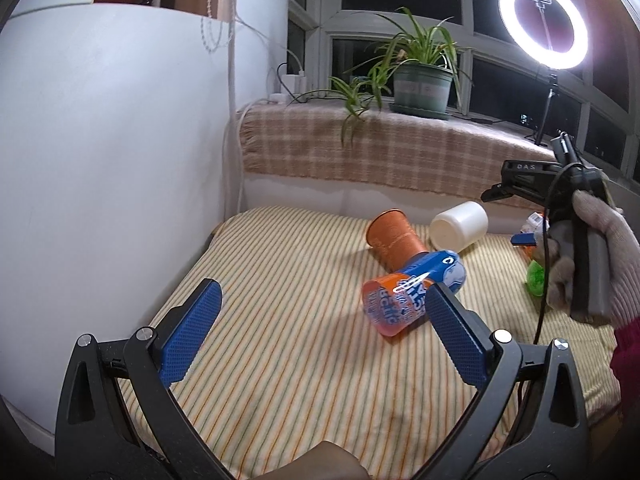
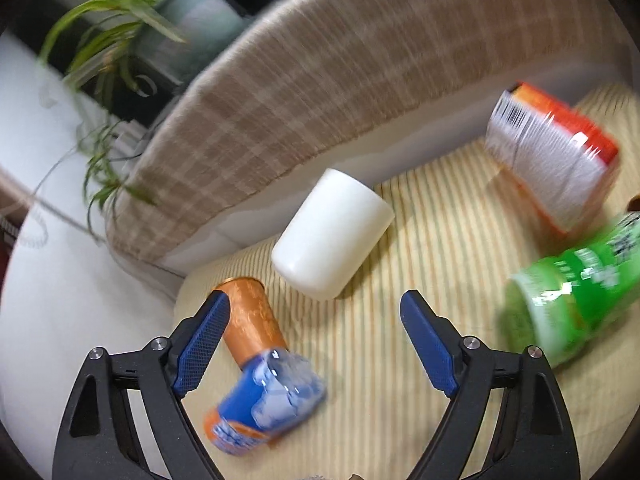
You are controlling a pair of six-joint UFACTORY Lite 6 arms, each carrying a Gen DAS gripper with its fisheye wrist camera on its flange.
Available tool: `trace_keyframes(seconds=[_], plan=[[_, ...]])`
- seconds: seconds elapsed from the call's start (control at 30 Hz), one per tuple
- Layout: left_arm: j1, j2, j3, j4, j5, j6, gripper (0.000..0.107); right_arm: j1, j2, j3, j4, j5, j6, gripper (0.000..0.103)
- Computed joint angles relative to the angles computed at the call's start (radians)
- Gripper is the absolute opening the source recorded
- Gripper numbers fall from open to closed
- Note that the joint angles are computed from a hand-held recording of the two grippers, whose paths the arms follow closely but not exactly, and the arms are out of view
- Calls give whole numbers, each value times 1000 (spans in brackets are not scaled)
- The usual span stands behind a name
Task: Flip cup upright
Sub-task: 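Move the right gripper toward the white cup lying on its side, then close the right gripper around the white cup's body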
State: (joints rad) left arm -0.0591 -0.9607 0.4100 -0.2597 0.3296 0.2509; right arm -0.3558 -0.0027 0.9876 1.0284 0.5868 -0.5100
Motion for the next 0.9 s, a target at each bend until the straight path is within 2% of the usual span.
trace_keyframes(seconds=[0.07,0.27,0.4,0.57,0.7,0.9], plan=[[47,13,-1,-119,3,127,103,20,51,43,-14,-21,45,87],[136,51,3,-331,14,363,103,63,215,184,-42,-63,189,87],[179,75,9,-426,19,470,103,92,299,263,-104,-120,297,87],[248,110,14,-559,34,621,103,96,394,354,-142,-112,394,87],[258,123,16,-580,31,648,103,102,452,402,-172,-106,460,87],[262,133,14,-591,22,664,103,88,525,459,-113,-78,461,87]])
